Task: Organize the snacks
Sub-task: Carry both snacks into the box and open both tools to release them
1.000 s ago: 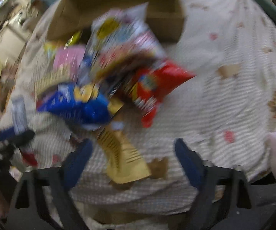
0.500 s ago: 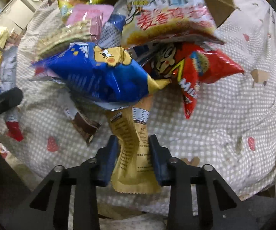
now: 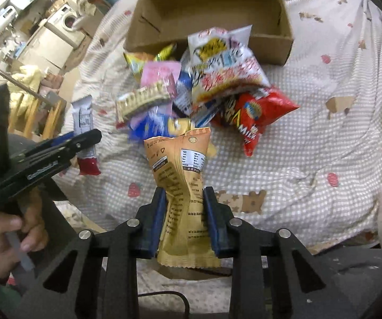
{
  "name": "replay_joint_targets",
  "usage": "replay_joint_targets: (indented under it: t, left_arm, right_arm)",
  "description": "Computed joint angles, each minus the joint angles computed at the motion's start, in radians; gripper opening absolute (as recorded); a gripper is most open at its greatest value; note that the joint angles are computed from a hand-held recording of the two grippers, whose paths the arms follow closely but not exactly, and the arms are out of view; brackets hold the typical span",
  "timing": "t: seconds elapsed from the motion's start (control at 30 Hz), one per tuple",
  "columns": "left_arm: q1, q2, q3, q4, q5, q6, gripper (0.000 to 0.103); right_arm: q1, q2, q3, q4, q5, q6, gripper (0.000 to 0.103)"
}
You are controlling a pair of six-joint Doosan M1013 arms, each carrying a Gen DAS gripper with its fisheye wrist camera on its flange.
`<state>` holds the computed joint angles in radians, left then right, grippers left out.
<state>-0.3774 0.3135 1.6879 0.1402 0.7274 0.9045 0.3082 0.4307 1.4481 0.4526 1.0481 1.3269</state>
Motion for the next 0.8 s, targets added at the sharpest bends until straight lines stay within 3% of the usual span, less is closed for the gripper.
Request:
replay_joint_targets:
  t: [0.37, 0.57, 0.8]
  left_arm:
    - [0.004, 0.000, -0.046, 0.082, 0.004, -0.051, 0.029]
    - [0.017, 0.027, -0.113, 0.103, 0.020, -0.038, 0.029]
    - [0.033, 0.095, -0.239, 0.106, 0.045, 0.036, 0.029]
  right_arm:
    - [-0.022, -0.043, 0.043, 0.163, -0.165, -0.095, 0.031]
    - [0.005, 0.004, -0.010, 0.177, -0.225, -0.068, 0.031]
    - [-0.012, 0.055, -0.097, 0.202, -0.281, -0.054, 0.031]
